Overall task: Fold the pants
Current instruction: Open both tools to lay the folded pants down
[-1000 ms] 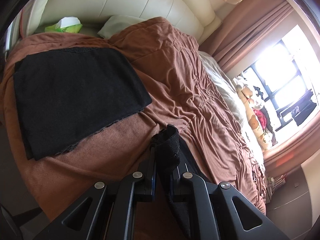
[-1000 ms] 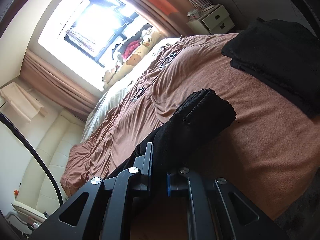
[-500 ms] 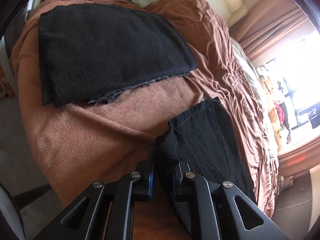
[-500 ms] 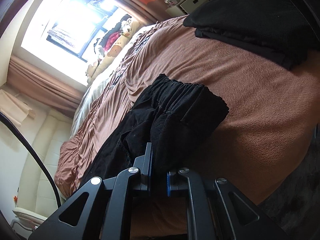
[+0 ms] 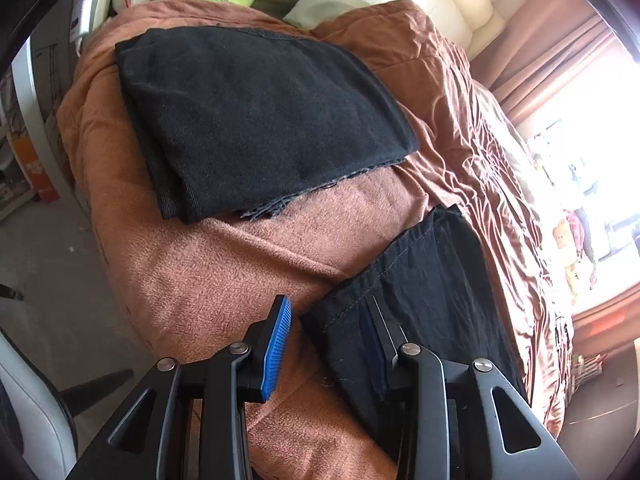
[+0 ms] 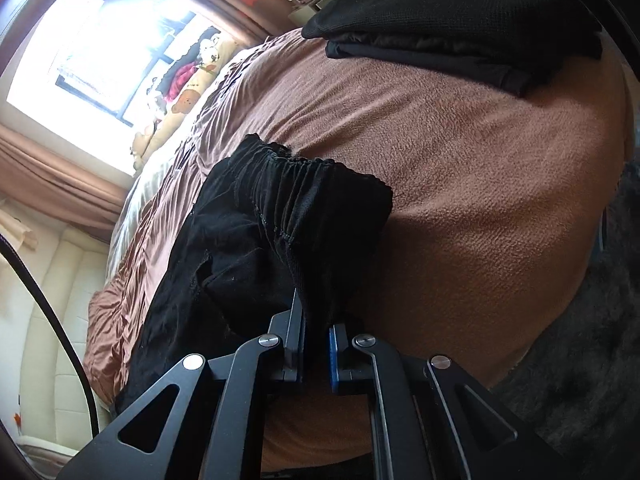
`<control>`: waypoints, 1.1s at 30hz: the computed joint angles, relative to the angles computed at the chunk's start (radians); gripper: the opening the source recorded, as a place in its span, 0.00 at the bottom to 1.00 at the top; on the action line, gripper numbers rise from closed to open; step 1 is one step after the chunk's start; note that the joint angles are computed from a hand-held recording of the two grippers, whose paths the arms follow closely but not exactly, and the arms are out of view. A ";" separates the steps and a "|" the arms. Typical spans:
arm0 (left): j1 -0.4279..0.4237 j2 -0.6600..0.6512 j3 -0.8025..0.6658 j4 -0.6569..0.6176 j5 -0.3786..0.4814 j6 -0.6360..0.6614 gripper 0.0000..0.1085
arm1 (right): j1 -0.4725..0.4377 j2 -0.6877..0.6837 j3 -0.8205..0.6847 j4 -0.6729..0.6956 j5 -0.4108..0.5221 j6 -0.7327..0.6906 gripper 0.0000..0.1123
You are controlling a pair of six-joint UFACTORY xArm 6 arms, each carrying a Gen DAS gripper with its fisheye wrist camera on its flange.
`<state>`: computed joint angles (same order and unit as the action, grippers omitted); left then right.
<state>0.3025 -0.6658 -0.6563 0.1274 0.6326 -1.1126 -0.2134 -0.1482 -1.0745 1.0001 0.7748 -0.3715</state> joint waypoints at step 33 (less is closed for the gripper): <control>-0.205 0.560 -0.604 -0.006 0.060 0.051 0.43 | 0.222 0.131 -0.481 -0.281 0.107 -0.100 0.48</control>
